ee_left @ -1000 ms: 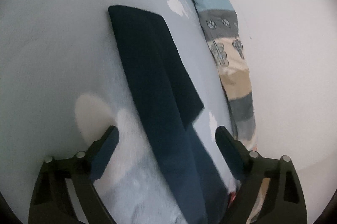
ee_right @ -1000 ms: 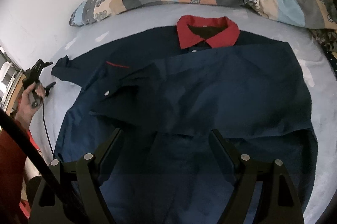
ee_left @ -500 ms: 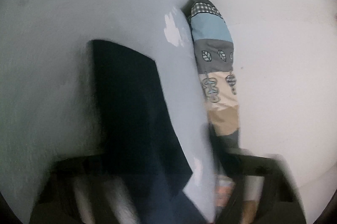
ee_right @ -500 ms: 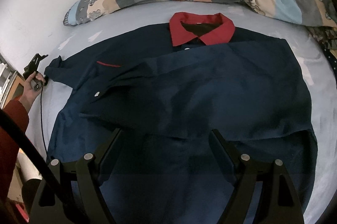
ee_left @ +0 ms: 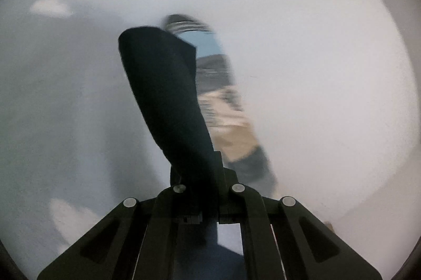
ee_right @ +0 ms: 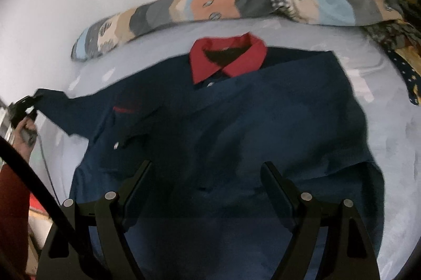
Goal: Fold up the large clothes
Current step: 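Grasp the sleeve cuff with the left tool and lift it, then fold the held sleeve across the jacket front with the left tool, release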
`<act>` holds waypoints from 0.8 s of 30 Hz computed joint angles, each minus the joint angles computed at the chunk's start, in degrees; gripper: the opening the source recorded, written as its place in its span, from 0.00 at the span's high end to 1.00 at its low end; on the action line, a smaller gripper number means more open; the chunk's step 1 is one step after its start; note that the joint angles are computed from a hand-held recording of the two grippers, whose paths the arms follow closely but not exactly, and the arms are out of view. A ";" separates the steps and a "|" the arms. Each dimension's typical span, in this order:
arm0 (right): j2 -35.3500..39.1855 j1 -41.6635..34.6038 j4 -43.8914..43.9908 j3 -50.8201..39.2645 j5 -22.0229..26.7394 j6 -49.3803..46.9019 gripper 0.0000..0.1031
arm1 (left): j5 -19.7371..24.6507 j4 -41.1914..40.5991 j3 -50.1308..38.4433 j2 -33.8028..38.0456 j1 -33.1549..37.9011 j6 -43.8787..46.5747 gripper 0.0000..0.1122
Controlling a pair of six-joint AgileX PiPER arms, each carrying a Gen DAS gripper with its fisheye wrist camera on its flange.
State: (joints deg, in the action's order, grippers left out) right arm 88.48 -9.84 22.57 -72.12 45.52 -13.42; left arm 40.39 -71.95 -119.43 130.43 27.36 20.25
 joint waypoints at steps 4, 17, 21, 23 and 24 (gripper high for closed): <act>-1.89 -3.85 1.83 -0.40 -0.44 -0.33 0.17 | 3.03 2.96 -2.61 -6.77 -4.84 -0.79 0.96; -7.81 -20.41 11.56 -0.17 0.82 -5.95 0.17 | 8.89 21.06 -18.95 -10.49 -35.84 -16.76 0.96; -8.91 -26.41 12.55 -0.63 0.79 -6.42 0.17 | 6.47 25.46 -17.19 -9.01 -48.00 -18.20 0.96; -9.23 -29.01 12.49 -0.97 0.56 -6.43 0.17 | 5.50 29.28 -18.75 -5.41 -54.41 -20.61 0.95; -9.15 -30.59 12.95 -1.33 0.78 -6.77 0.17 | 5.99 30.69 -20.31 -2.93 -56.88 -21.90 0.95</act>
State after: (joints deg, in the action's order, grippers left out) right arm 79.33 -40.43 35.52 -73.46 46.29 -20.19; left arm 46.38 -41.26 -139.74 127.50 -29.51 -1.65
